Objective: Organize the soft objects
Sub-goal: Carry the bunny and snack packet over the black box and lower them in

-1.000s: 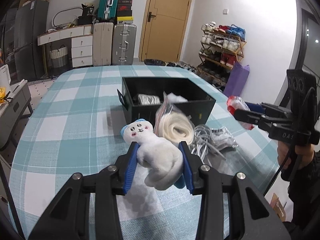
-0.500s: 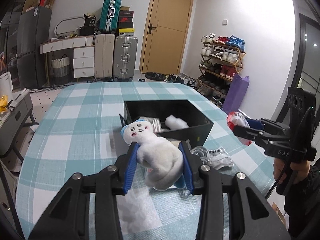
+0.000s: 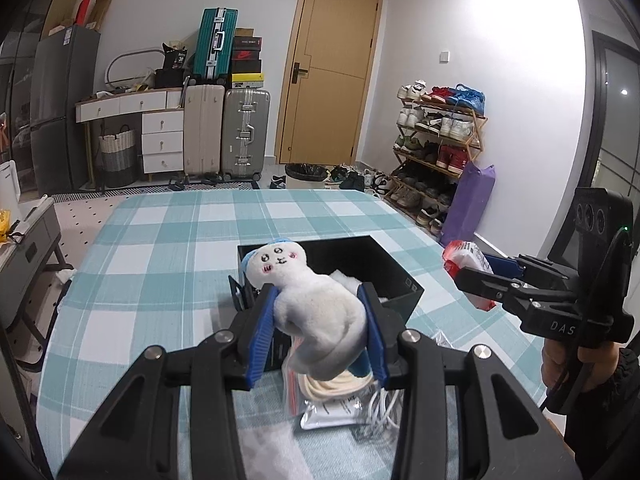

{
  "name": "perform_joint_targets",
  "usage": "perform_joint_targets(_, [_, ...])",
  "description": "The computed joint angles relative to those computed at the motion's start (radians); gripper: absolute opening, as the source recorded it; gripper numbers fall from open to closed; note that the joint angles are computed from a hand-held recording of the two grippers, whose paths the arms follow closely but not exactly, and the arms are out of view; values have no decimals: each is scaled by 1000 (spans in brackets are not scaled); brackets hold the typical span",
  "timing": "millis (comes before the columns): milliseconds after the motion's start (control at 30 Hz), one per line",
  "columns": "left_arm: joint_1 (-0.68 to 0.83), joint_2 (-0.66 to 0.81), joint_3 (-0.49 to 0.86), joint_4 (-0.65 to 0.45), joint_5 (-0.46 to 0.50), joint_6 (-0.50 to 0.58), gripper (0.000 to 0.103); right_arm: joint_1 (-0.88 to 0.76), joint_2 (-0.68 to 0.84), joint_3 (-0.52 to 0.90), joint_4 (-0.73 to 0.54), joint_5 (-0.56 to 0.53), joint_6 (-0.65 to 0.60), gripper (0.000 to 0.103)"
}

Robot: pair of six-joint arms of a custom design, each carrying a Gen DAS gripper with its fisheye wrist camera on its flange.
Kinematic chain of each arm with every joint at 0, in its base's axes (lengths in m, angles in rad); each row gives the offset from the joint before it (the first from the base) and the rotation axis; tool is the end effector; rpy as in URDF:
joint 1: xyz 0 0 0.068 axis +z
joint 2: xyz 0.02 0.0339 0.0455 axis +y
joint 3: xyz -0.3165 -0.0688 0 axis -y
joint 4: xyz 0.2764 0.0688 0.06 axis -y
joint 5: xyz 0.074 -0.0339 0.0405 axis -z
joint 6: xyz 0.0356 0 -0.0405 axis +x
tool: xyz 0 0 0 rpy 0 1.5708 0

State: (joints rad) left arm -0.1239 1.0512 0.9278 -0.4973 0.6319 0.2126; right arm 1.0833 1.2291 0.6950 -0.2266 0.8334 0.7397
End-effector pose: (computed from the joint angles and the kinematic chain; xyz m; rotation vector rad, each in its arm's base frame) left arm 0.2237 -0.0491 0.3540 0.6975 2.0047 -0.6359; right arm 0.1419 0.2115 0.2551 0.0324 2.0553 0.1369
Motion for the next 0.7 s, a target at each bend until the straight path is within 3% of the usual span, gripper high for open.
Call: perform_joint_targets(700, [-110,170,101,68,-121,-55,40,-161,-3,83,14,-115,-113,49])
